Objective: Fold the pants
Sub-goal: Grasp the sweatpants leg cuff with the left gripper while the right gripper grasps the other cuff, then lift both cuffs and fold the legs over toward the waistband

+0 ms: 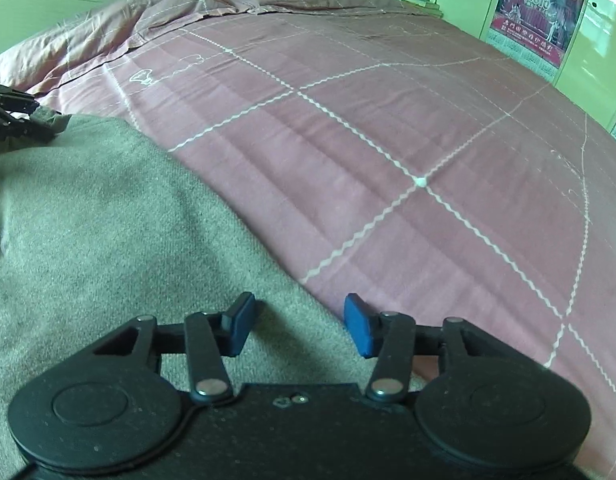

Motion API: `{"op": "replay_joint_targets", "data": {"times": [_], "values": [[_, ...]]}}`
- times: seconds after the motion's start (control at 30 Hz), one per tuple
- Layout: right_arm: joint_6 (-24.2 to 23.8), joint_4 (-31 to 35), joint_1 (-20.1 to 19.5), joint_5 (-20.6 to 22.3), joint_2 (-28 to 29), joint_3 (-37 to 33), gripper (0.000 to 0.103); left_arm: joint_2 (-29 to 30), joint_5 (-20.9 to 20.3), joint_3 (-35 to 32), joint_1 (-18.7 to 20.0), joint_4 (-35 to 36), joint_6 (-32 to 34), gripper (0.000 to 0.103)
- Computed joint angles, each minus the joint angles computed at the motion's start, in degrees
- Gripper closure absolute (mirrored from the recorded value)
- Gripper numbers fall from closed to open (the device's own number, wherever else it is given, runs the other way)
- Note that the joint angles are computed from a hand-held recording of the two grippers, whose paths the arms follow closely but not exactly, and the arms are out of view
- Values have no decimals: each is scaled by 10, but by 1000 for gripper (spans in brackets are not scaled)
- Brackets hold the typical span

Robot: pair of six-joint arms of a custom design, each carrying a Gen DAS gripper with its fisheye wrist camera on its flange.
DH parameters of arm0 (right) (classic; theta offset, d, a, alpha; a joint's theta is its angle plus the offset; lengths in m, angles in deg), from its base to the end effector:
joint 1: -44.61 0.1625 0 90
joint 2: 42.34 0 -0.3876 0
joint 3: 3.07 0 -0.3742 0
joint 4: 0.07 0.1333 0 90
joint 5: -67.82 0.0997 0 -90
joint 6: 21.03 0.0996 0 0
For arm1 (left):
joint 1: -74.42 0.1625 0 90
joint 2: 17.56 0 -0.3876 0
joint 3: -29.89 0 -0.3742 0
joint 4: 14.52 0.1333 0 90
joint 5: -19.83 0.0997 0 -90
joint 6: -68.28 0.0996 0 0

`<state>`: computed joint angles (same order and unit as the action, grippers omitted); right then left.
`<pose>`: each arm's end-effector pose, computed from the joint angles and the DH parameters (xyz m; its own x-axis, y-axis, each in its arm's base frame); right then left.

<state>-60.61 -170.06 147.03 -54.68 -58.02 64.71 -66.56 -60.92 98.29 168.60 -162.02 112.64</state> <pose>0.2350 -0.6962 -0.0556 -0.5554 -0.5006 0.6641 -0.7058 0.7061 -0.0580 0.2033 -0.7335 0.3149 -0.7387 0.4266 -0.5218 0.6422 0.6806 -0.3527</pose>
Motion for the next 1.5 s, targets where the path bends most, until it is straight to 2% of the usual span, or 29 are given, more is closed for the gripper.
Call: {"op": "replay_joint_targets", "data": {"times": [0.03, 0.07, 0.1, 0.2, 0.27, 0.43, 0.5, 0.6, 0.67, 0.7, 0.73, 0.77, 0.8, 0.83, 0.9, 0.97, 1.03, 1.1, 1.27, 1.37, 1.5], "values": [[0, 3, 2, 0, 0, 1, 90, 0, -2, 2, 1, -5, 3, 53], [-6, -7, 7, -13, 5, -1, 98, -1, -6, 5, 1, -12, 8, 57], [-10, -13, 12, -24, 9, -3, 103, -3, -20, 5, 4, -10, 9, 68], [-26, -67, 28, -36, -3, 28, 103, -25, -37, 51, 2, -74, 47, 77], [-45, -112, 43, -30, -29, 75, 103, -46, -58, 83, 3, -115, 66, 79], [-105, -240, 99, -36, -104, 221, 103, -140, -179, 198, 20, -215, 145, 79], [-111, -289, 124, -41, -134, 288, 103, -185, -202, 254, 22, -244, 180, 79], [-140, -363, 165, -69, -143, 368, 103, -246, -221, 343, 27, -301, 236, 79], [-125, -386, 183, -81, -139, 414, 103, -278, -212, 396, 31, -341, 252, 79], [-137, -425, 195, -101, -117, 426, 103, -288, -198, 417, 34, -353, 252, 79], [-124, -445, 202, -113, -104, 441, 93, -302, -180, 442, 36, -369, 251, 79], [-88, -455, 206, -114, -93, 460, 86, -317, -153, 465, 35, -371, 245, 79], [-43, -458, 210, -119, -88, 476, 77, -330, -108, 482, 30, -365, 234, 77], [-12, -484, 215, -127, -77, 487, 77, -340, -61, 507, 23, -381, 228, 74], [61, -521, 223, -137, -66, 509, 78, -354, -4, 550, 17, -433, 204, 72], [135, -548, 225, -144, -64, 520, 78, -382, 15, 577, 20, -443, 134, 72], [186, -587, 224, -147, -64, 530, 78, -411, 28, 594, 16, -438, 58, 72], [237, -613, 221, -155, -63, 532, 78, -435, 24, 606, 12, -430, -24, 72], [331, -668, 200, -146, -52, 527, 77, -460, 8, 602, 0, -332, -222, 70], [430, -689, 171, -107, -50, 536, 76, -445, -20, 601, 1, -311, -339, 70], [575, -728, 109, -31, -44, 554, 76, -416, -63, 597, 19, -300, -451, 70]]}}
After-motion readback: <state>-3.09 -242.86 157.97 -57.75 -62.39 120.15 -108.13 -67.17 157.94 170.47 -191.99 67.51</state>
